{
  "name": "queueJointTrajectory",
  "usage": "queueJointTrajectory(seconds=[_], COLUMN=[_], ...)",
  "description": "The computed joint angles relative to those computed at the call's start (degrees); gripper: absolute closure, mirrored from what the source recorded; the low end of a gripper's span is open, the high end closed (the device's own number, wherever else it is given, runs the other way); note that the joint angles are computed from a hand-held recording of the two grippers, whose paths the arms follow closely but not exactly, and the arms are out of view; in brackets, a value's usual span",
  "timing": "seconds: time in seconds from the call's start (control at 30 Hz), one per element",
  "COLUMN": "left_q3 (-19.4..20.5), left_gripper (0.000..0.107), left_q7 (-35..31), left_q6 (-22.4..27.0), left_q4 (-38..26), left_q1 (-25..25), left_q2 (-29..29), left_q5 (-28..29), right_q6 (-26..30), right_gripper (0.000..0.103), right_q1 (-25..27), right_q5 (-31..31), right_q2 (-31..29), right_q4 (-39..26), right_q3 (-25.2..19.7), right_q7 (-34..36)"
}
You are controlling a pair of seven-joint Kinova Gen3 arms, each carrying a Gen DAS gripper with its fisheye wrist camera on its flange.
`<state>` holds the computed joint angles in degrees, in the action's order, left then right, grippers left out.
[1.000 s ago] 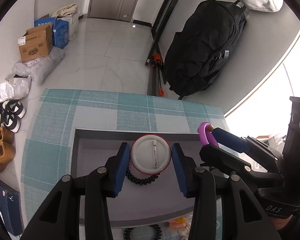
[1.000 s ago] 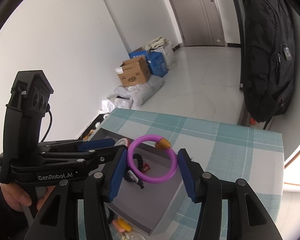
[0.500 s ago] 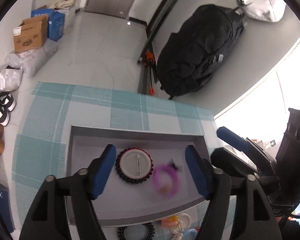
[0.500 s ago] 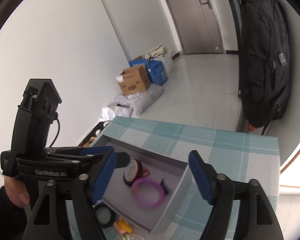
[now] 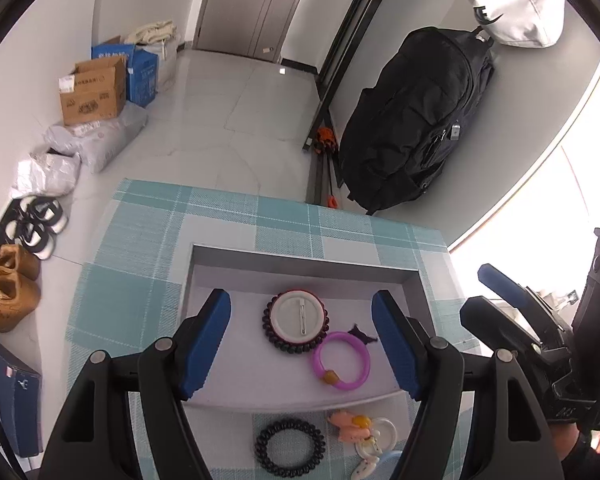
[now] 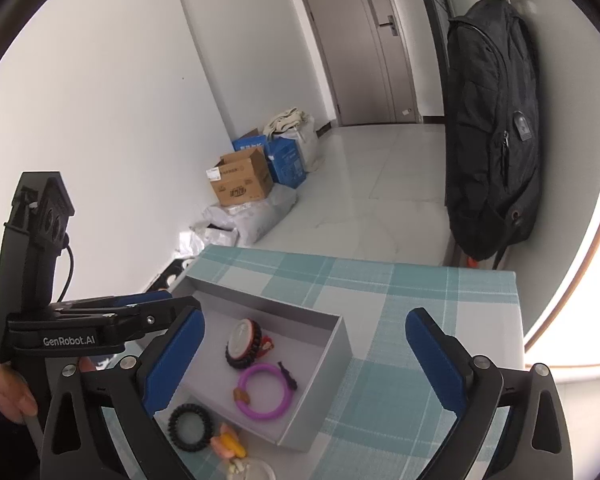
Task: Organize jewelry
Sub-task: 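Withdraw both grippers from the box toward the remaining items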
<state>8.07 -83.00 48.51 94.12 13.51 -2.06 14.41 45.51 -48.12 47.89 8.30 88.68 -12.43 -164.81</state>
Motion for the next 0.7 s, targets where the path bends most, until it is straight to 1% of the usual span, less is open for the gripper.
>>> queueJointTrajectory(seconds=[0.2, 0.33, 0.5, 0.6, 0.7], left_q3=[1.4, 2.2, 3.7, 5.0, 5.9], left_gripper=[0.038, 0.038, 0.038, 0.038, 0.038], left_q7=[4.9, 7.2, 9.9, 11.8, 12.8], left_q6=[0.2, 0.8, 1.2, 2.2, 3.2], left_q4=[1.2, 2.5, 4.4, 4.8, 5.2], left_q1=[1.0, 1.6, 2.6, 3.3, 4.3], left_q2=[-2.4, -4.1, -5.9, -6.4, -7.0], left_q5=[-5.2, -6.9, -8.9, -10.6, -12.3], right_q6=[1.4, 3.0, 3.6, 2.1, 1.5], right_gripper=[0.0, 0.0, 0.0, 0.0, 0.0], right_q1=[-0.7, -0.9, -0.7, 0.0, 0.7], right_q5=[1.4, 1.8, 1.1, -0.9, -3.2], right_q2=[-1.5, -2.4, -3.6, -4.7, -5.7], right_q4=[1.6, 2.5, 3.7, 4.8, 6.0], right_q3=[-0.9, -2.0, -3.6, -4.3, -5.0], right_q7=[-2.7, -4.0, -3.6, -3.0, -4.1])
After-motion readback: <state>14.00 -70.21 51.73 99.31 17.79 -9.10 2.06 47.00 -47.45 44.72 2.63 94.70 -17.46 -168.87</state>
